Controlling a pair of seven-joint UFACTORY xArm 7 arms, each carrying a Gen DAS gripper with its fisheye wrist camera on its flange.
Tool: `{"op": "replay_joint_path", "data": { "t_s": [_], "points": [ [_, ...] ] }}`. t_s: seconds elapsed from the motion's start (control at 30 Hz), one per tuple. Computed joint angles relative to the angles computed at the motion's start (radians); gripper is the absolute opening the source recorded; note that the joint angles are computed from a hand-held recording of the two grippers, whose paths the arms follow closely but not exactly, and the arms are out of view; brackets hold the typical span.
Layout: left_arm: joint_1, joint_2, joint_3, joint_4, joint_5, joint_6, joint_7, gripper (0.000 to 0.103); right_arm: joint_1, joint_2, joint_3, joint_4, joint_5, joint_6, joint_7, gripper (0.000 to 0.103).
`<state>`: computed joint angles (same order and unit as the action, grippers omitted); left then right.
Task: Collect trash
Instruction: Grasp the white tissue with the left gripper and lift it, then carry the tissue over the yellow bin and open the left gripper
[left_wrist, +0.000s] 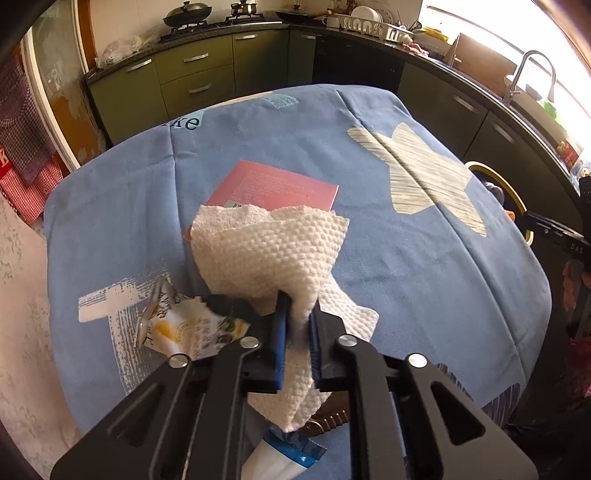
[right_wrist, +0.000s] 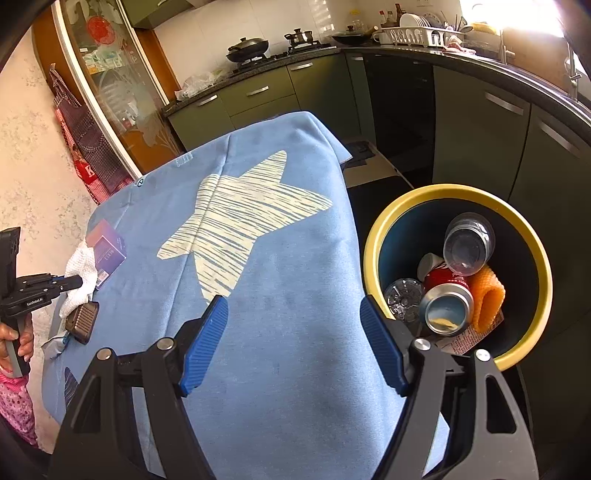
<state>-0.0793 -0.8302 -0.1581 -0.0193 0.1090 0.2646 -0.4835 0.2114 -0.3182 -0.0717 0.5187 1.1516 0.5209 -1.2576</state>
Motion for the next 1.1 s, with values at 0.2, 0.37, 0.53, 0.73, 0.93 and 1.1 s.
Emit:
{"op": "replay_joint_path", "data": {
  "t_s": [0.2,0.37,0.53,0.73,0.93,1.1],
  "points": [
    [-0.063,-0.208,0.02,-0.014,-0.017,0.119,-0.005,0.007,0.001,-0.024,-0.004,-0.014,-0.004,0.02,0.004,0.07],
    [-0.109,-0.319,0.03,0.022,-0.038,0.216,0.013,0.007,0.002,-0.041,-0.013,-0.027,0.001,0.03,0.001,0.07],
    [-0.142,-0.335,0.005,0.08,-0.046,0.253,0.016,0.007,-0.006,-0.047,-0.023,-0.035,0.003,0.036,-0.003,0.07],
    [-0.193,-0.197,-0.044,0.201,-0.048,0.218,0.021,0.007,-0.033,-0.078,-0.052,-0.046,0.003,0.052,-0.016,0.07],
    [-0.242,0.089,-0.085,0.38,-0.033,0.097,0.067,0.007,-0.091,-0.135,-0.105,-0.062,-0.012,0.047,-0.021,0.07],
    [-0.281,0.435,-0.1,0.603,-0.021,-0.002,0.134,0.007,-0.146,-0.157,-0.162,-0.07,-0.054,0.043,-0.01,0.07]
  ]
}}
